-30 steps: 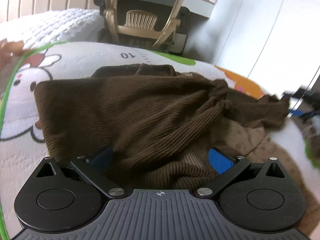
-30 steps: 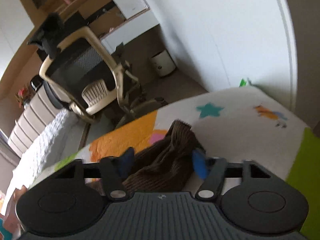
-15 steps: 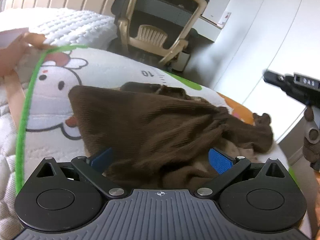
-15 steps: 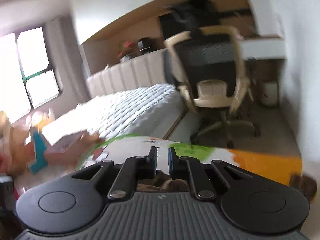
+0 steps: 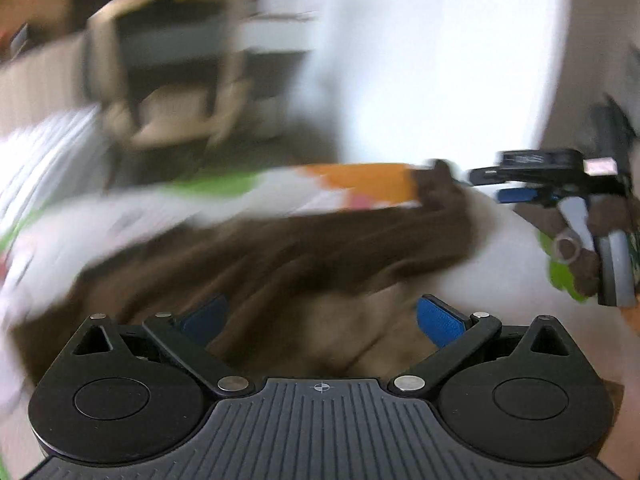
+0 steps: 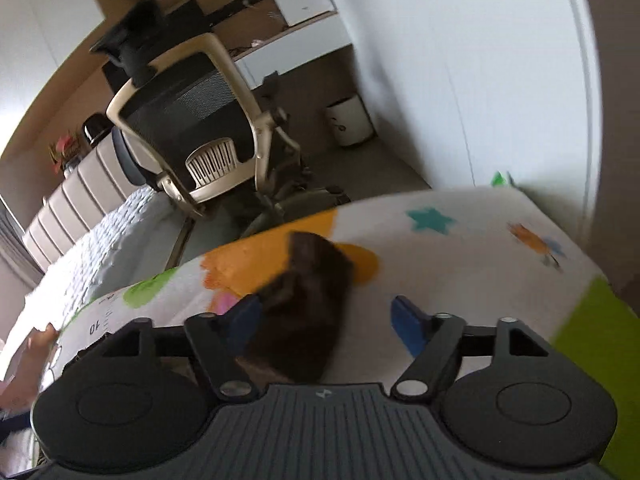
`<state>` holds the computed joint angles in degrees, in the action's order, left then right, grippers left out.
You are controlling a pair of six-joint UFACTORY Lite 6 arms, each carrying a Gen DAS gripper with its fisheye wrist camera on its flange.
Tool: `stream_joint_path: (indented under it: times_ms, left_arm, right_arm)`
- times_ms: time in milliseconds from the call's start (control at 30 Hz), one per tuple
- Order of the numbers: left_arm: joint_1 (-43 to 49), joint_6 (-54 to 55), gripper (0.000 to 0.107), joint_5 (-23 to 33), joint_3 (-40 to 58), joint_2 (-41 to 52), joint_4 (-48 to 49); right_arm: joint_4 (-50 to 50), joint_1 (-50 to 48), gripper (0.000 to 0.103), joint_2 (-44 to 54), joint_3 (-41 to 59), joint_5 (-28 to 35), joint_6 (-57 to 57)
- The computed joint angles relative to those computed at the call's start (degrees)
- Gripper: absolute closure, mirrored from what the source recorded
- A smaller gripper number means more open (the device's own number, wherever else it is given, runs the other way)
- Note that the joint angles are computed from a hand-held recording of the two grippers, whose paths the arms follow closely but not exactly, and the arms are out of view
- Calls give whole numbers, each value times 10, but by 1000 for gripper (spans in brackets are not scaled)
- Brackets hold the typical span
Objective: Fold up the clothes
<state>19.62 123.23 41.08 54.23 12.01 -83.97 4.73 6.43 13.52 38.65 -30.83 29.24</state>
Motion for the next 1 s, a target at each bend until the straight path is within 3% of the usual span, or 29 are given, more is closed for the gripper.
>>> stream_joint_path:
  times_ms: [133, 267, 333, 400, 433, 467, 500, 533, 567, 667, 800, 933, 1000]
  left_arm:
    - [-162, 134, 4, -64, -20, 5, -147]
    - [-296, 258, 4, -137, 49, 99, -327]
    - [-338, 263, 4, -187, 125, 173, -360]
    - [-362, 196, 6, -233, 201, 241, -319]
    - [-361, 177, 12, -240, 222, 262, -304]
    - [-352, 134, 30, -223, 232, 271, -264]
    - [-341, 89, 70, -202, 245, 280, -220]
    - [-333, 56, 85, -198, 245, 271, -190]
    - [-325, 40, 91, -194, 242, 261, -178]
    - [-243, 46, 92, -125, 160, 134, -191]
    - [-74, -63, 91, -19, 106, -1, -108]
    - [100, -124, 85, 45, 86, -11, -4]
    - [171, -178, 55, 85, 115, 35, 77]
  right_arm:
    - [-47, -27, 24, -20, -62, -46, 47]
    - [-114, -65, 23, -46, -104, -71, 94]
    - [-120, -68, 22, -54, -111, -73, 93]
    - [-122, -72, 22, -65, -121, -76, 89]
    - [-122, -74, 22, -72, -127, -78, 88]
    - [-124, -76, 22, -80, -132, -79, 90]
    - [-125, -76, 22, -88, -135, -79, 90]
    - [-116, -67, 22, -93, -131, -76, 81]
    - [-107, -58, 22, -97, -127, -74, 71]
    - [-84, -25, 21, -105, -107, -67, 42]
    - [-85, 48, 17, -65, -21, -52, 23]
    - [-86, 123, 16, 46, 147, 31, 4]
    - [-88, 154, 16, 109, 245, 86, -7]
